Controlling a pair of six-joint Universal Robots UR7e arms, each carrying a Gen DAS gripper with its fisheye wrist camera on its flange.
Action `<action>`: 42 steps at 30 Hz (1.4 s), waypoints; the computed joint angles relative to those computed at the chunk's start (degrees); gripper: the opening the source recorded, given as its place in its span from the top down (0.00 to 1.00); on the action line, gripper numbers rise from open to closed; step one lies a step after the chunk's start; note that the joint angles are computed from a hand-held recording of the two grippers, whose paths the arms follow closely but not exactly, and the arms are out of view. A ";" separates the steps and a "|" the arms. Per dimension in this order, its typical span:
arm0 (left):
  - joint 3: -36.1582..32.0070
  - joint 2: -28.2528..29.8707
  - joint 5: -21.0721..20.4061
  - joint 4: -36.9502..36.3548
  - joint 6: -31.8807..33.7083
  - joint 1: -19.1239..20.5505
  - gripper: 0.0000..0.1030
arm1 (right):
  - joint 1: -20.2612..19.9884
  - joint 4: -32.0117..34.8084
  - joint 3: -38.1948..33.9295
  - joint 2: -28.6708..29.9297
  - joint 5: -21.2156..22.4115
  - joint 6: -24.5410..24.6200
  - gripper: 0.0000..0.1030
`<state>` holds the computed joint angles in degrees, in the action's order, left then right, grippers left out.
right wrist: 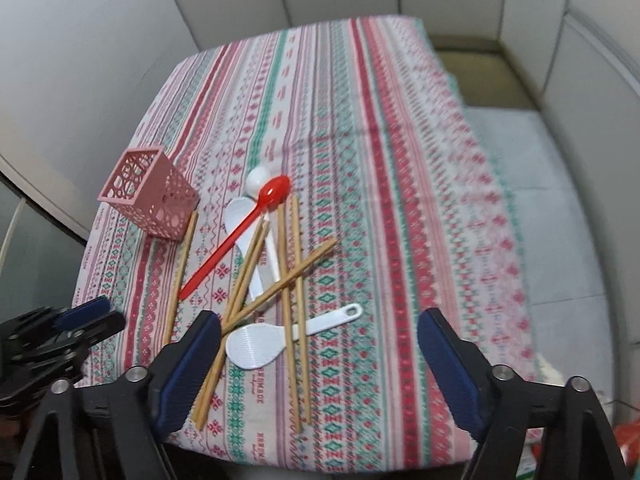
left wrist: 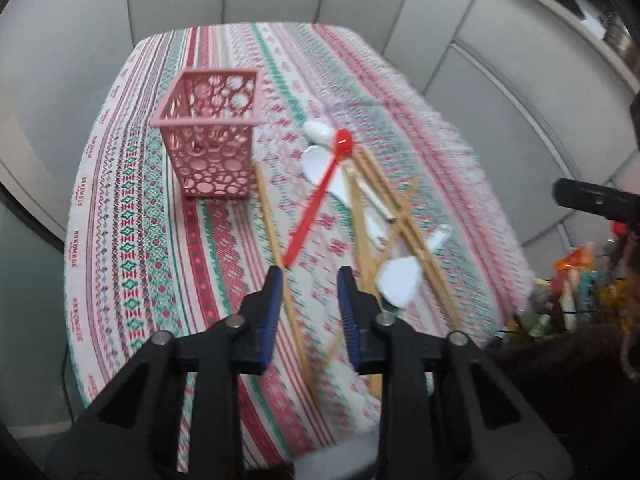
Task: Organize utensils
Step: 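Lower the left gripper onto a wooden chopstick and close it, then grasp another wooden chopstick with the right gripper while the left gripper lifts its chopstick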
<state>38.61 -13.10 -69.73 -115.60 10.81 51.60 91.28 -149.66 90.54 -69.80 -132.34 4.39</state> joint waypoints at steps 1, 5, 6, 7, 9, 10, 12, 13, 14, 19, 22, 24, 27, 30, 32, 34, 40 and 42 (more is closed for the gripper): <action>-2.17 1.38 0.11 1.53 -0.36 0.30 0.75 | -0.86 0.27 -0.07 0.11 1.60 0.52 0.24; -8.21 5.79 1.90 1.63 -0.68 0.98 0.76 | -4.69 1.84 0.33 -0.39 9.57 3.89 0.32; -9.82 7.01 2.61 1.36 -0.79 1.07 0.77 | -5.23 2.88 -0.20 -0.06 9.80 4.86 0.34; -11.49 8.25 2.37 1.04 -1.13 1.25 0.77 | -5.47 3.67 -0.80 0.34 9.40 5.37 0.35; -13.58 10.18 2.60 -0.43 -1.45 1.45 0.78 | -5.84 4.65 -2.01 1.29 8.36 5.70 0.35; -14.67 11.11 2.86 -0.82 -1.46 1.53 0.79 | -6.10 4.94 -2.44 1.63 8.32 5.80 0.35; -17.37 13.30 3.56 -0.77 -2.36 1.68 0.80 | -6.78 5.95 -2.89 1.88 9.09 6.61 0.35; -18.91 14.37 3.93 -0.21 -2.60 1.75 0.80 | -7.10 6.81 -3.19 2.05 9.61 7.13 0.35; -20.02 15.23 4.53 0.05 -2.92 1.75 0.81 | -7.31 7.60 -3.47 2.24 9.73 7.52 0.35; -26.04 19.30 8.18 2.03 -3.96 1.69 0.81 | -7.72 9.27 -4.16 3.16 8.57 7.84 0.35; -25.48 19.53 10.79 1.91 -1.17 1.12 0.92 | -8.27 9.73 -4.66 3.41 10.14 9.62 0.35; -25.26 19.26 11.73 3.22 -0.25 0.82 0.92 | -8.64 9.76 -5.20 3.73 11.01 10.82 0.35; -23.70 17.58 11.70 6.28 -0.39 0.77 0.93 | -9.05 9.87 -6.24 4.43 12.08 12.42 0.35; -18.46 13.40 10.72 8.43 -1.34 1.24 0.93 | -9.35 10.71 -7.76 5.61 12.84 14.31 0.39; -18.27 12.19 10.36 11.82 -2.80 1.83 0.93 | -9.67 11.33 -9.01 6.52 13.85 15.69 0.42; -19.32 11.85 10.43 15.25 -4.14 2.25 0.93 | -9.97 11.66 -10.27 7.47 14.89 17.03 0.44; -15.24 8.55 8.21 11.74 -3.81 3.19 0.87 | -10.73 12.34 -13.81 10.18 16.31 21.09 0.54; -15.61 8.99 8.01 9.34 -2.66 3.25 0.80 | -10.95 12.64 -14.95 11.10 15.99 22.50 0.59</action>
